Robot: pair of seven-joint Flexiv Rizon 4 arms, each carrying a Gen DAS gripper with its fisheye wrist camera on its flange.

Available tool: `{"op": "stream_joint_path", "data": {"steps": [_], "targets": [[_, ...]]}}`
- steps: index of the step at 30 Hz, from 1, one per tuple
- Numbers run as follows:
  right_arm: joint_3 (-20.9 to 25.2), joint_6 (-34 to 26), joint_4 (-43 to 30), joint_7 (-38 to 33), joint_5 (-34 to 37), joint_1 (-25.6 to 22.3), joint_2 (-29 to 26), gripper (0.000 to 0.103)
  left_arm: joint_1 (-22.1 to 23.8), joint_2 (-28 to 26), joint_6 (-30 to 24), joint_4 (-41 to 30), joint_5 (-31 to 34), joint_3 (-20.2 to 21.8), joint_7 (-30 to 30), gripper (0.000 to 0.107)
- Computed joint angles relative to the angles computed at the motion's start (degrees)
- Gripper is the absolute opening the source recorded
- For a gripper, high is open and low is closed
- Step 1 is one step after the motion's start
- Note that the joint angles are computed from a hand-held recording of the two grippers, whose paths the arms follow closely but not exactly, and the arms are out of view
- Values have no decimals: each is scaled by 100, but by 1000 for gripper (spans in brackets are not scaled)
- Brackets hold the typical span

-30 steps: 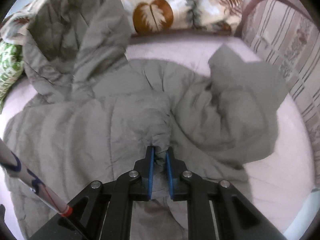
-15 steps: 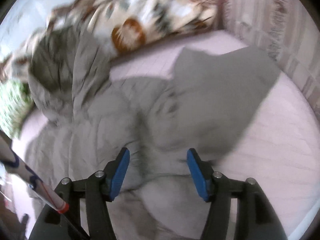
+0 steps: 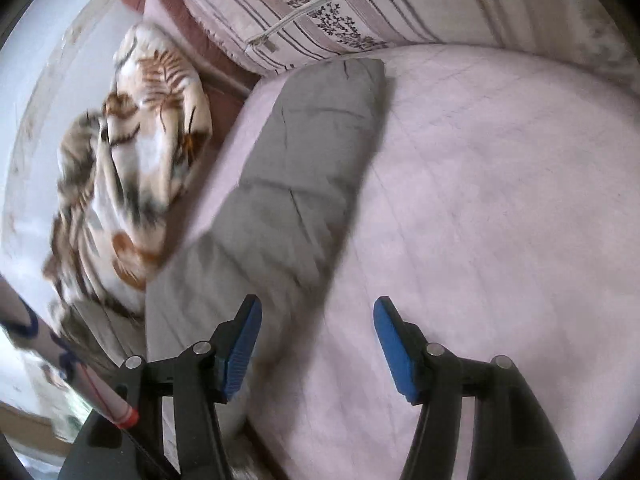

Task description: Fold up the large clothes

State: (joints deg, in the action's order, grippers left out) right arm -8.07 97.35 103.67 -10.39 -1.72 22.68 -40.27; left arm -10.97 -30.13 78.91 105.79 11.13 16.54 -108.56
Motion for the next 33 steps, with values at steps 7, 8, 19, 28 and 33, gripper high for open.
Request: {"op": "stream_joint_path", "data": {"steps": [7,8,19,28,33], "targets": [[870,-242,-1335,-311,-253,-968,-891,64,388,-79,205,120,-312,-319,-59,91],[708,-258,-1417,-208,-183,-871,-954,64,575,-63,197,177,-511,-519,80,93],[-343,-1818,-1216,-260,-1466,-86,141,7,576,93,-7,296,-961,-566,406,95],[228,-2532,-2017,-1023,-2886,443,654,6,563,733,886,921,-1151,-339,401,95],[1245,-3294,-3335,-2536,-2627,725,8,6,368,895,1080,980,-1026,126,200,95]]}}
